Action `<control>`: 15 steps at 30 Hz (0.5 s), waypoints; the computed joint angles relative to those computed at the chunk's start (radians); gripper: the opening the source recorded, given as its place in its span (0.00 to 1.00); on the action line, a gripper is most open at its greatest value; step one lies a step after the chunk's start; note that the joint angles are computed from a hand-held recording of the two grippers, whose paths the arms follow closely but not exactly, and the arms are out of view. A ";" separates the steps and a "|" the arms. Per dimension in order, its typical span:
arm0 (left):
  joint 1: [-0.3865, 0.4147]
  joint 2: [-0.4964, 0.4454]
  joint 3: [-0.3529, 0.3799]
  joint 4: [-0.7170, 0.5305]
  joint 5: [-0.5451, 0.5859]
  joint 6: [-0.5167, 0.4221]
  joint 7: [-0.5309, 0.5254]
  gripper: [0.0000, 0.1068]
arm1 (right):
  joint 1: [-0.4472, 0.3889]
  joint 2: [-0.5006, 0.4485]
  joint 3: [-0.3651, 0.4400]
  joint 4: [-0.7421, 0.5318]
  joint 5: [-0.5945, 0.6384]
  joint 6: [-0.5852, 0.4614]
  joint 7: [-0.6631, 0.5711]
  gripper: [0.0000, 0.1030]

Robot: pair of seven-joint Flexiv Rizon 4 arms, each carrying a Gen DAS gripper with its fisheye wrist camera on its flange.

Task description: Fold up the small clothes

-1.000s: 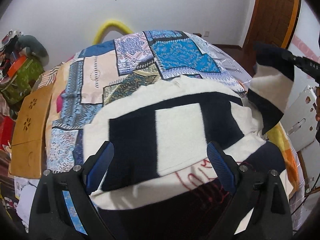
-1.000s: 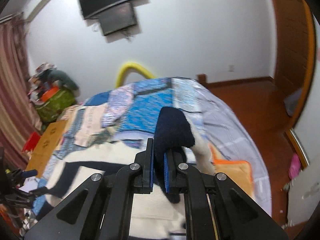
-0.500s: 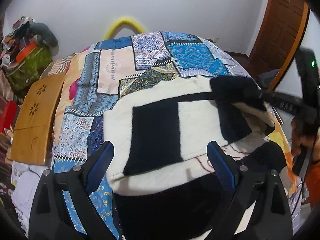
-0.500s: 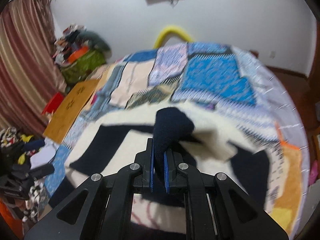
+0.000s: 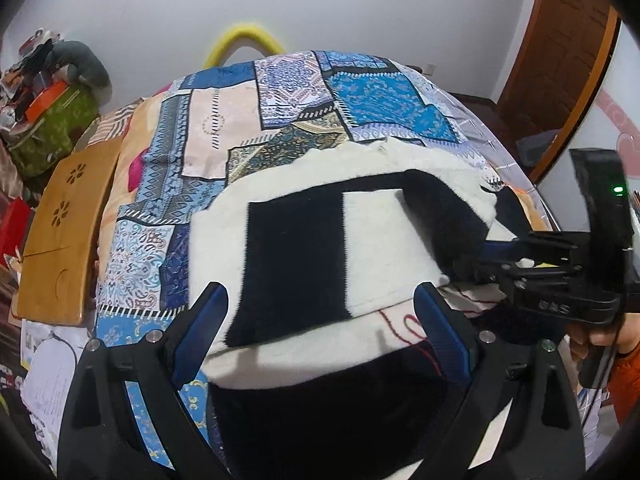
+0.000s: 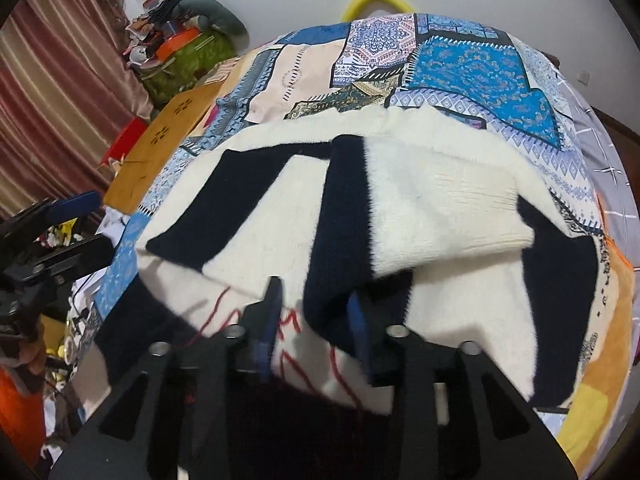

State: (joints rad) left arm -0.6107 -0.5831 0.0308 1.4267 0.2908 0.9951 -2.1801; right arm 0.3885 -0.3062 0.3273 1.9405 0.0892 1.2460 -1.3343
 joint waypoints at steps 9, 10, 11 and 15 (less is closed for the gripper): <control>-0.033 -0.110 -0.025 -0.163 -0.023 -0.090 0.084 0.88 | 0.012 0.118 -0.091 0.172 -0.137 0.146 0.068 0.69; -0.041 -0.131 -0.026 -0.194 -0.025 -0.110 0.097 0.88 | 0.019 0.127 -0.120 0.200 -0.184 0.165 0.111 0.69; -0.047 -0.149 -0.028 -0.222 -0.029 -0.126 0.110 0.88 | 0.006 0.131 -0.124 0.213 -0.195 0.165 0.127 0.69; -0.076 -0.227 -0.021 -0.347 -0.038 -0.199 0.153 0.88 | -0.047 0.131 -0.124 0.243 -0.183 0.166 0.164 0.69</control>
State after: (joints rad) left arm -0.6871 -0.8102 0.0098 1.0799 0.2533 0.7963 -2.0270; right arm 0.3419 -0.1756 0.2035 2.1834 -0.0941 1.4120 -1.1706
